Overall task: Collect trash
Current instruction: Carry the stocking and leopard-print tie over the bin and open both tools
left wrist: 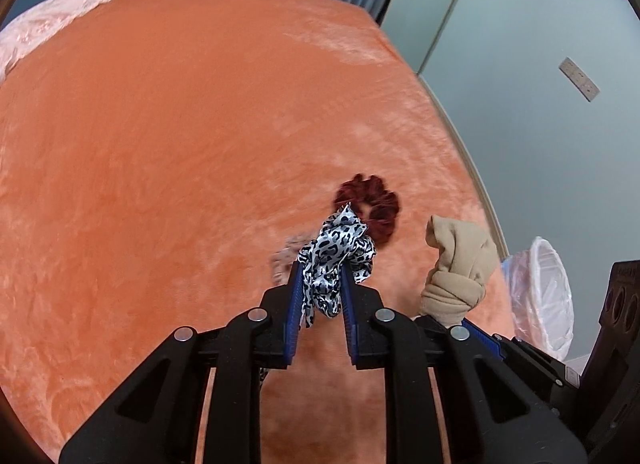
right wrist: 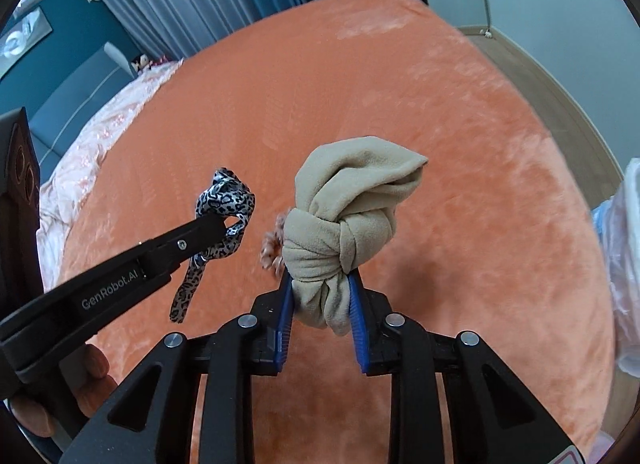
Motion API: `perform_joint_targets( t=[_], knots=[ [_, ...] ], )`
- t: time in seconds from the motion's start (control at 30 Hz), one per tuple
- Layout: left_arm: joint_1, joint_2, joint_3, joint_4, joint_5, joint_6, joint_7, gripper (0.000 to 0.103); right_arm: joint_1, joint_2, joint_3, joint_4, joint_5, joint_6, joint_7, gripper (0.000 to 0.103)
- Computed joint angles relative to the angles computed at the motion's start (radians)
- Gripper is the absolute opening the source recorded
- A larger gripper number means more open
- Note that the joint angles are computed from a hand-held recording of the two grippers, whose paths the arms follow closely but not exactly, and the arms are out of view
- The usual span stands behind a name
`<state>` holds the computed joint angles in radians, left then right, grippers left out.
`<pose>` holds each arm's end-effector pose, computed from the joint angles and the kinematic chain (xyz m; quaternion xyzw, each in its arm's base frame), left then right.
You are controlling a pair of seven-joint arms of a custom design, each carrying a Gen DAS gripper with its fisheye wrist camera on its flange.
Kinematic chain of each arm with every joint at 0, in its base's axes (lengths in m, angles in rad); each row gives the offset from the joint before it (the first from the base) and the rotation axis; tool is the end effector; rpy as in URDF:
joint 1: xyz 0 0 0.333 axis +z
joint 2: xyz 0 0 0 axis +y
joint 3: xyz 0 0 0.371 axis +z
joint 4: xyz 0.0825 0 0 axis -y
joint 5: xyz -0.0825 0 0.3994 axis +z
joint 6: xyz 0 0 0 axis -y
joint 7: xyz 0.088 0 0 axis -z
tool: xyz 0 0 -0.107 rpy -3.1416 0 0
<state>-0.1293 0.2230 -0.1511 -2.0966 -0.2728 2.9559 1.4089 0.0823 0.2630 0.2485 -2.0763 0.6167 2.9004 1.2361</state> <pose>0.6250 -0.1554 0.4305 -0.7177 0.6187 -0.3045 0.0970 0.6231 0.1670 0.4024 -0.6965 0.6442 -0.0566 0.3110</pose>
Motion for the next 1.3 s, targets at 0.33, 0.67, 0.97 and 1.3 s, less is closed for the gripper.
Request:
perform_joint_targets(
  t=[0.33, 0.67, 0.97, 1.3],
  knots=[
    [-0.133, -0.046, 0.023, 0.064, 0.204, -0.008, -0.142, 0.018, -0.045, -0.174, -0.056, -0.085, 0.248, 0.041, -0.232, 0.024],
    [-0.238, -0.026, 0.0, 0.17, 0.376, -0.045, -0.246, 0.018, 0.001, -0.288, -0.23, -0.142, 0.397, 0.057, -0.394, 0.024],
    [-0.331, 0.055, -0.018, 0.308, 0.443, -0.103, -0.254, 0.018, -0.007, -0.341, -0.36, -0.185, 0.463, 0.053, -0.476, 0.024],
    [-0.388, 0.168, -0.054, 0.463, 0.39, -0.172, -0.163, 0.018, -0.058, -0.352, -0.415, -0.215, 0.506, 0.045, -0.521, 0.024]
  ],
)
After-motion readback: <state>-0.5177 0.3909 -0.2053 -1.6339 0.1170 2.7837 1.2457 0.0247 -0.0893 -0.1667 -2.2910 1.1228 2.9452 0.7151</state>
